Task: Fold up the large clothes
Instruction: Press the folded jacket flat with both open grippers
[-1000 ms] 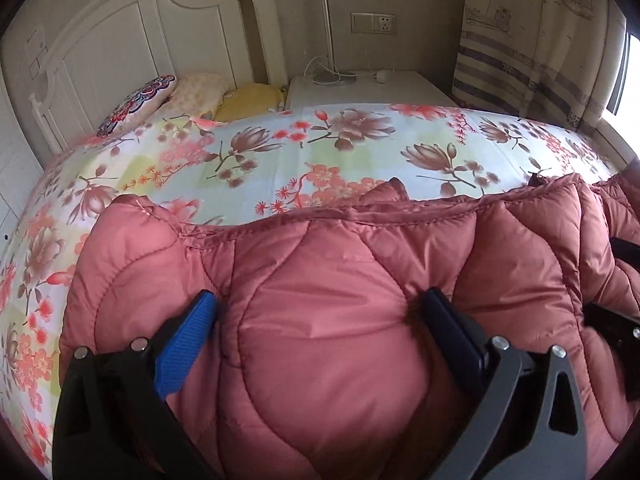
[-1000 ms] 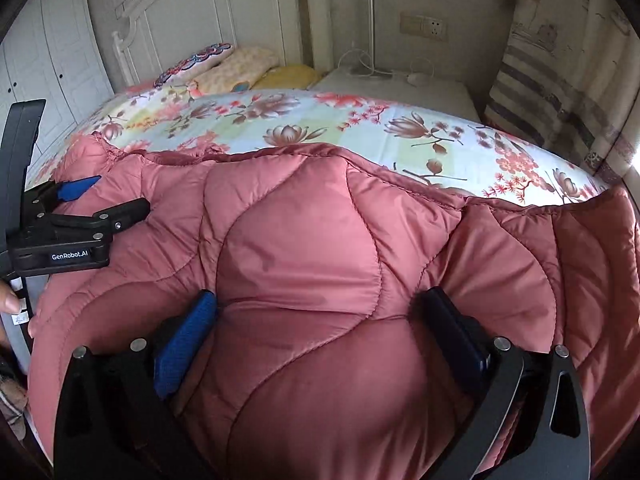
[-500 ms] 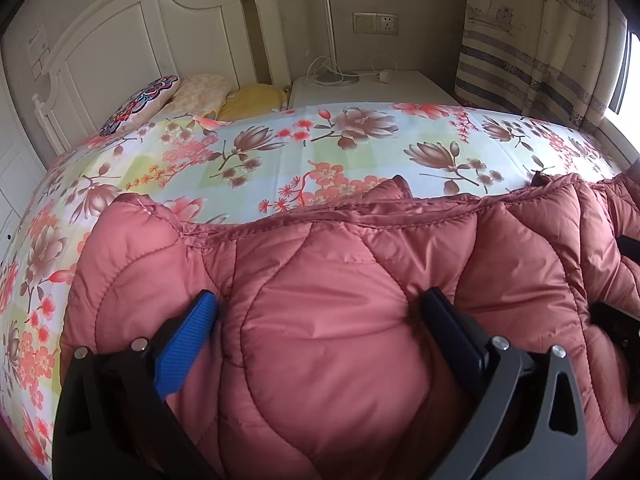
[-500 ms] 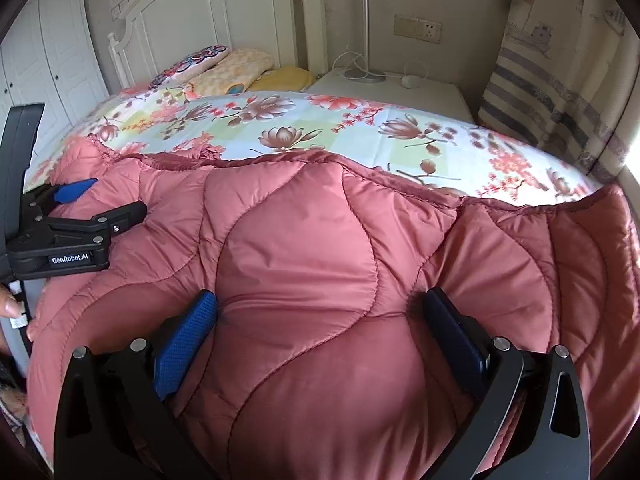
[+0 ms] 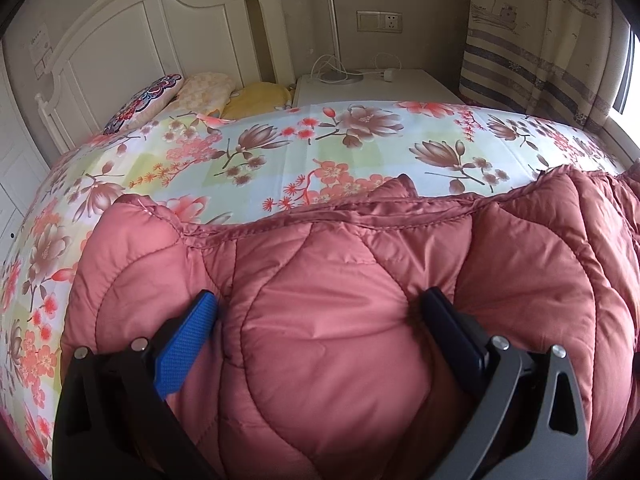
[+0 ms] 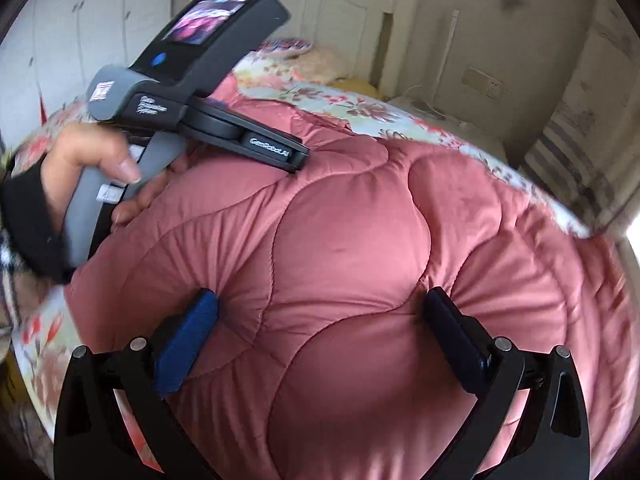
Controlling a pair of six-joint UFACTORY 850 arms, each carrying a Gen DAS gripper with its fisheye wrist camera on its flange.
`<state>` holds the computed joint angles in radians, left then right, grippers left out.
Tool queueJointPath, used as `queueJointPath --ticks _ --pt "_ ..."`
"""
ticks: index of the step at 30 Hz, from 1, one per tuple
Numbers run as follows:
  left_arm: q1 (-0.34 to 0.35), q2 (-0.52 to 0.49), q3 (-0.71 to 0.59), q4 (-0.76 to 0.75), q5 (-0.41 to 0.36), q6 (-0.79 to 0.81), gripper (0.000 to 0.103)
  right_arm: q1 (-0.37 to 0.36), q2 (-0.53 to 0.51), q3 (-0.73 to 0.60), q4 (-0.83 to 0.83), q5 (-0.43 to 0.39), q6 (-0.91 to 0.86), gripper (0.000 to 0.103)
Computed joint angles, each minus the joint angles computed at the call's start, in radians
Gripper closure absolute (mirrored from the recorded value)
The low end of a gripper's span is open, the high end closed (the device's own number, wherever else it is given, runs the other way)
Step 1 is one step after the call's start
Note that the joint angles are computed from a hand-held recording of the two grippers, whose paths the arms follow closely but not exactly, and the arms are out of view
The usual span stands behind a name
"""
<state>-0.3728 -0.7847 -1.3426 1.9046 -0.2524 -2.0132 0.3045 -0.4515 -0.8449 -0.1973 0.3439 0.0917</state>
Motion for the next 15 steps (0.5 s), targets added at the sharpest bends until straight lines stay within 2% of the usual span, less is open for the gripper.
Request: queueJointPath --ticks 2,3,4,6,8,10,11,14,15 --pt "0.0 -0.001 -0.001 -0.005 -0.002 0.006 0.002 0.0 0.04 0.005 0.0 -0.061 0.03 0.005" --pt "0.002 -0.001 -0.002 -0.005 0.001 0.006 0.002 0.004 0.064 0.024 0.052 -0.044 -0.018 0.005" --pt "0.0 -0.001 -0.001 -0.001 0.0 0.0 0.002 0.006 0.096 0.062 0.095 0.009 -0.069 0.005" --pt "0.0 -0.001 0.0 0.005 -0.002 -0.007 0.002 -0.007 0.121 0.117 0.084 0.102 -0.066 0.005" --pt "0.001 -0.001 -0.001 0.012 0.003 -0.015 0.002 -0.033 0.058 0.092 0.011 0.069 0.007 0.004" --pt "-0.001 -0.001 -0.001 0.002 -0.001 -0.006 0.002 -0.056 0.024 0.09 -0.089 0.128 0.104 0.004" --pt "-0.003 -0.001 0.0 -0.001 -0.004 -0.002 0.002 -0.06 0.022 0.09 -0.108 0.13 0.132 0.004" --pt "-0.001 -0.003 -0.003 -0.011 -0.003 0.009 0.002 -0.034 0.066 0.088 0.011 0.04 0.047 0.005" --pt "-0.001 -0.002 -0.002 -0.011 -0.003 0.009 0.002 -0.03 0.099 0.113 0.026 0.053 0.036 0.005"
